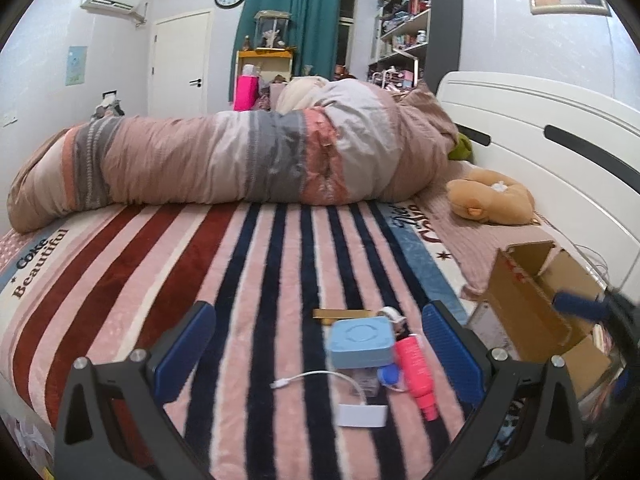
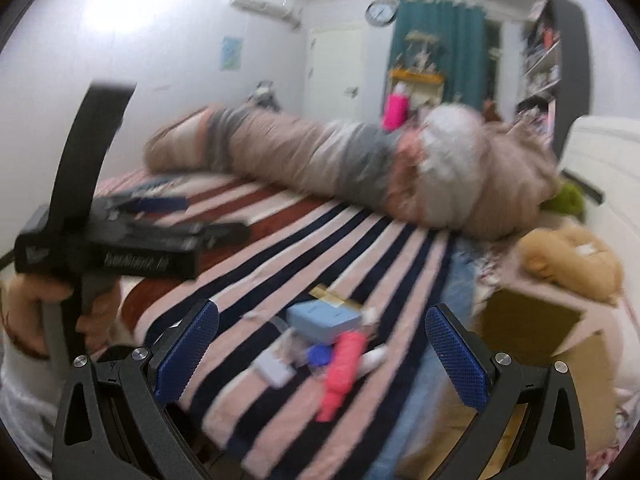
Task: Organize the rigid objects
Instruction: 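Reach the right gripper down and grasp the pink bottle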
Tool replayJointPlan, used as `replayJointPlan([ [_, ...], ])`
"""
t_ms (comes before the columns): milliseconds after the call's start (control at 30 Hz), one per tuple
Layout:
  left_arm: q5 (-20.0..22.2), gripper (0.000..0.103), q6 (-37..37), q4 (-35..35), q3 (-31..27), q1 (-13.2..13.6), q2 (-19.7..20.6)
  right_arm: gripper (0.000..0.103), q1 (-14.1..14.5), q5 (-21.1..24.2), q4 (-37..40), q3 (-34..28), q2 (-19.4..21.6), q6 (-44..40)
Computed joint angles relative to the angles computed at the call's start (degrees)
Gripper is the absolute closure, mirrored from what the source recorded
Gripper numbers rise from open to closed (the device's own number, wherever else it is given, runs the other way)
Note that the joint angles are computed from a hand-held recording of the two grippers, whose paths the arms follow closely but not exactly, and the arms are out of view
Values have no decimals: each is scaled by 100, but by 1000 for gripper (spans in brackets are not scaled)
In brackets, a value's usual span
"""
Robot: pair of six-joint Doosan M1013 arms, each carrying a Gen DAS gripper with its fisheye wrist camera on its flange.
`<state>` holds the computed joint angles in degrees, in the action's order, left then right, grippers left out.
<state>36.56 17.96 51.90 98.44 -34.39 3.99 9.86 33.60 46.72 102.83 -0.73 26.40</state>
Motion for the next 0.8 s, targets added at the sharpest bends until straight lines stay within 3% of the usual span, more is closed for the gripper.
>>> replayJointPlan([
  [167,28,0,187,-226,112,229,61,0,253,169,-566,-39,309,854],
  [300,-211,0,452,-671,187,435,156,2,376,86,-1315,-64,602,1837],
  [467,-658,0,936,-1315,253,675,306,25,309,88,-1722,-205,917,2877],
  [600,-922,0,1282,-1683,301,768,360,38,310,143,-2617,-408,1215,4037],
  [667,-941,0,1404,-1768,281,772,401,48,289,215,-2693,-468,1309,4184],
  [800,-1169,0,1788,-2083,277,802,423,58,186,422,-2484,-573,1451,4140],
])
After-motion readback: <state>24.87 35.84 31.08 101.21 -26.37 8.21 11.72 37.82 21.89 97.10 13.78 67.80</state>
